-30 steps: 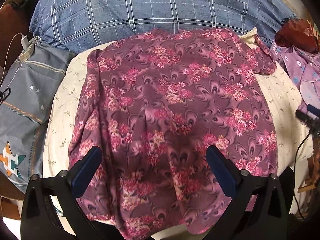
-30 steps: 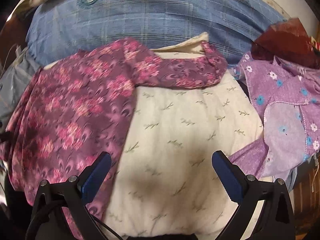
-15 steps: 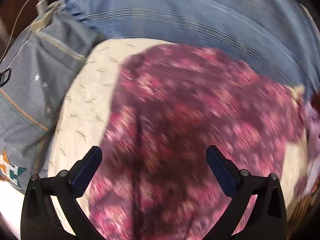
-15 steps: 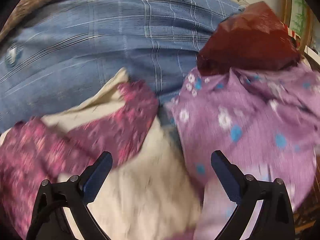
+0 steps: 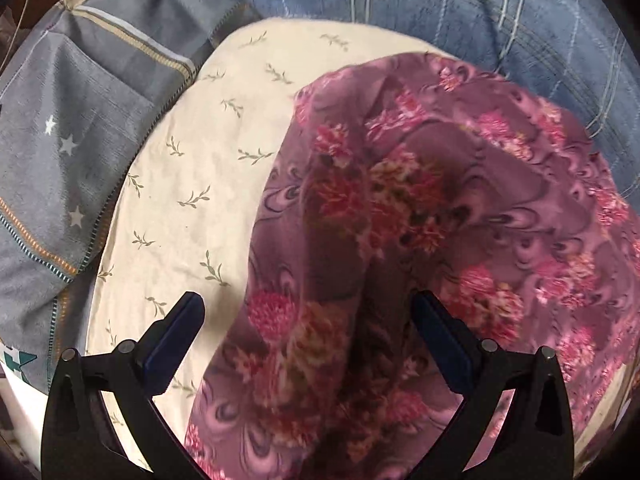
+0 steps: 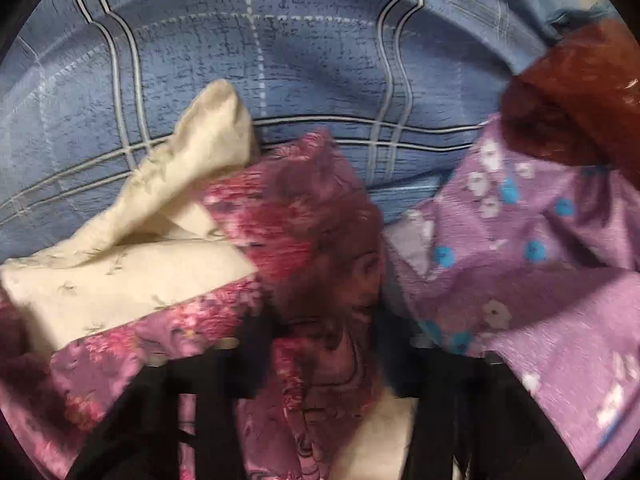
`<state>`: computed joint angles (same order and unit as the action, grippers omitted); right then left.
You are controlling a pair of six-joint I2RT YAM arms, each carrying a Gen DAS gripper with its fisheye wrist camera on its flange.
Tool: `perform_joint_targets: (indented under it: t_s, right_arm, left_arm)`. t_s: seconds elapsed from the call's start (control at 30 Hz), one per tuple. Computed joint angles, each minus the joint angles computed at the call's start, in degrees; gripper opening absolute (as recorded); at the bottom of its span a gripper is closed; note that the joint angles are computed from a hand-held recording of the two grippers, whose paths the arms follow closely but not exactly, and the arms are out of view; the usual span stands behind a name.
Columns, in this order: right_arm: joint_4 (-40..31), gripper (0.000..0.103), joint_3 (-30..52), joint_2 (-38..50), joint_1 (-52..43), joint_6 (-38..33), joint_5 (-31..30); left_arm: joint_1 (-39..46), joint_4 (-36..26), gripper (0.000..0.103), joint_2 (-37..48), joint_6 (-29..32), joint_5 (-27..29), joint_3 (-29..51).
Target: Fold small clothes
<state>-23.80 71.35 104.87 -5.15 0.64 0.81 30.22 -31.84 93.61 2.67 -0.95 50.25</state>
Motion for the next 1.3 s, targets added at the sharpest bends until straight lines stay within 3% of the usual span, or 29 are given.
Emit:
perform_joint_targets:
  t_s: [0.03, 0.07, 0.2, 0.27, 0.37, 0.47, 0.63, 0.77, 0.87, 1.0, 1.13, 1.23, 1.3]
  right_arm:
    - [1.0, 0.017, -0.7, -0.9, -1.3, -0.5, -1.6]
    - [1.3, 0.01, -0.8, -1.7, -2.7, -0.5, -2.7]
    - [4.6, 0.01, -3.7, -8.8, -14.9, 2.5, -11.9]
    - [5.6, 0.01, -4.2, -9.9, -18.8, 1.8, -10.2]
    - [4.1, 0.01, -3.8, -7.6, -23.1, 0.8, -12.9]
    - [5.9, 0.01, -6.3, -6.5, -22.9, -0.1, -12.0]
    - [8.3, 0.015, -8.3, -6.7, -22.7, 1.3, -13.1]
    - [6.9, 0.019, -8.8, -8.5, -22.3, 1.1, -12.9]
    - [6.6, 0.023, -9.7, -10.0, -22.4, 0.5, -13.2]
    - [6.6, 0.027, -10.2, -10.6, -22.4, 0.7, -13.2]
    - [7.4, 0.028, -10.7, -10.7, -22.2, 0.6, -13.2]
    - [7.6, 0.014, -11.2, -11.0, -23.8, -0.2, -16.1]
    - [7.8, 0.01, -11.5, -11.6, -26.7, 1.0, -21.9]
  left_arm:
    - [0.0, 0.4, 0.103, 0.6, 0.1, -0.4, 0.1]
    - [0.0, 0.5, 0.103, 0.9, 0.1, -0.6, 0.2]
    - [-0.2, 1.9, 0.103, 0.4, 0.4, -0.9, 0.3]
    - [0.0, 3.0, 0.103, 1.1, 1.1, -2.0, 0.6]
    - [3.5, 1.8, 0.103, 3.2, 1.6, 0.9, 4.0]
    - [9.8, -1.4, 0.103, 1.9, 1.2, 5.2, 8.3]
    - [13.6, -8.2, 0.103, 1.5, 2.8, 7.5, 14.1]
    - [16.5, -13.0, 0.103, -5.5, 4.2, 15.7, 5.4]
    - [16.0, -12.3, 0.103, -10.3, 2.1, 17.7, -4.1]
    - [16.1, -5.6, 0.103, -9.1, -5.0, 14.8, -9.4]
    - [11.5, 3.4, 0.098, -4.9, -10.4, 4.6, -9.3]
    - [9.7, 6.0, 0.09, -1.2, -10.6, -0.3, -5.1]
    - [8.7, 6.2, 0.06, 0.4, -11.4, -6.2, -2.2]
